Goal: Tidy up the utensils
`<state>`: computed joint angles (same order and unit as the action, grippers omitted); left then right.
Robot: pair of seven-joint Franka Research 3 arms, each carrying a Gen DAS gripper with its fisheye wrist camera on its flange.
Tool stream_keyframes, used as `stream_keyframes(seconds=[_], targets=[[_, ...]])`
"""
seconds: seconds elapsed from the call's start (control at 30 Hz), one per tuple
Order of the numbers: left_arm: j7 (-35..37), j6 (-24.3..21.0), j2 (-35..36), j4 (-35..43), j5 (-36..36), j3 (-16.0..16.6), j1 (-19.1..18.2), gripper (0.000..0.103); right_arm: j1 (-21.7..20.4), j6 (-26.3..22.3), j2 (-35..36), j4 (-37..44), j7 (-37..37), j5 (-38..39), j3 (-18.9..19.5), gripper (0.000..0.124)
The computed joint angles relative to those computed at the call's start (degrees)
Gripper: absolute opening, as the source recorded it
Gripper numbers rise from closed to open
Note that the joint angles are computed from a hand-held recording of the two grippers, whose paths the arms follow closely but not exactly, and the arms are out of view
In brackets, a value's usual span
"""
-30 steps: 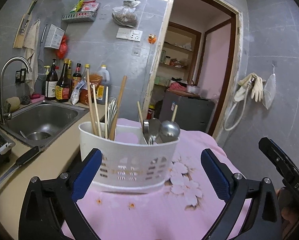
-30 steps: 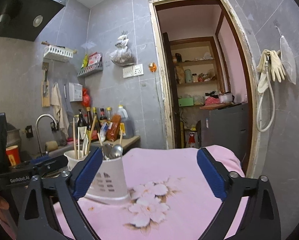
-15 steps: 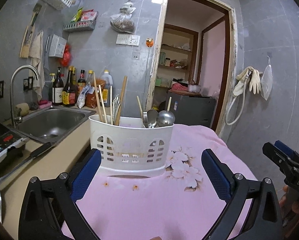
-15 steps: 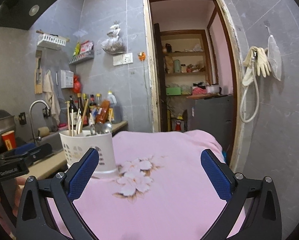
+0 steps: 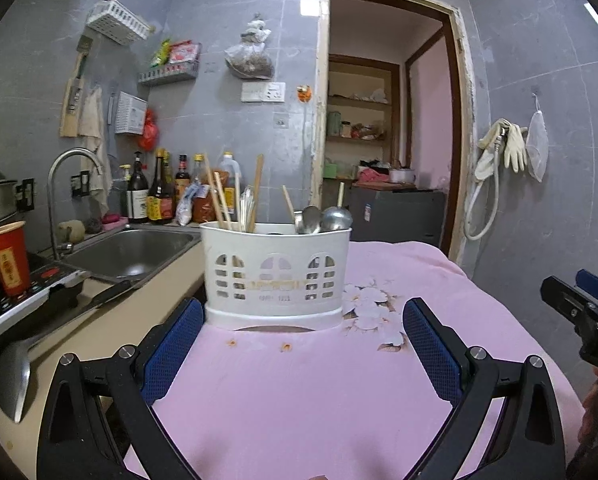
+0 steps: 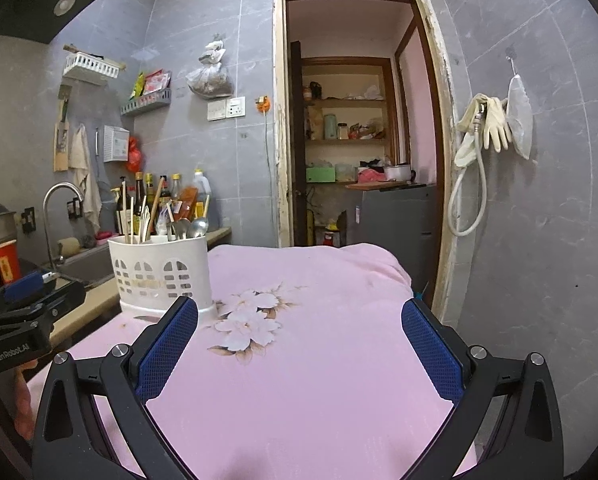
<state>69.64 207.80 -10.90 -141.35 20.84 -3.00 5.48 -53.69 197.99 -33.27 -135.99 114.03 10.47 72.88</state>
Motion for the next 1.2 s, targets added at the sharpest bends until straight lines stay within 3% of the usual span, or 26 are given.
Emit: stream_keyframes(seconds=[0.07, 0.43, 0.53, 0.7, 1.2], targets=[[2.6, 0.7, -0.6, -1.5, -3.5, -1.8, 1.2, 0.098, 0.4, 0.0, -1.7, -0.7, 0.4, 0.6, -0.1, 0.103], [1.9, 1.9, -2.7, -5.8, -5.5, -0.6, 0.8, 0.098, 0.6, -1.4, -10.8, -4.1, 7.8, 2.1, 0.5, 0.103], [2.8, 2.3, -3.2, -6.6, -7.5, -1.7, 1.8, 0.098, 0.6, -1.7, -12.1, -4.7, 9.4, 1.5, 0.3, 0.103], [6.2, 2.8, -3.5, -7.2, -12.2, -4.0, 3.0, 0.098, 0.8, -1.5, -12.4, -5.2, 11.4, 0.5, -0.1, 0.103], [6.6, 3.1, -3.6, -7.5, -12.2, -3.0, 2.1, 0.098, 1.2, -1.9, -12.4, -5.4, 12.8, -1.3, -0.7, 0.103]])
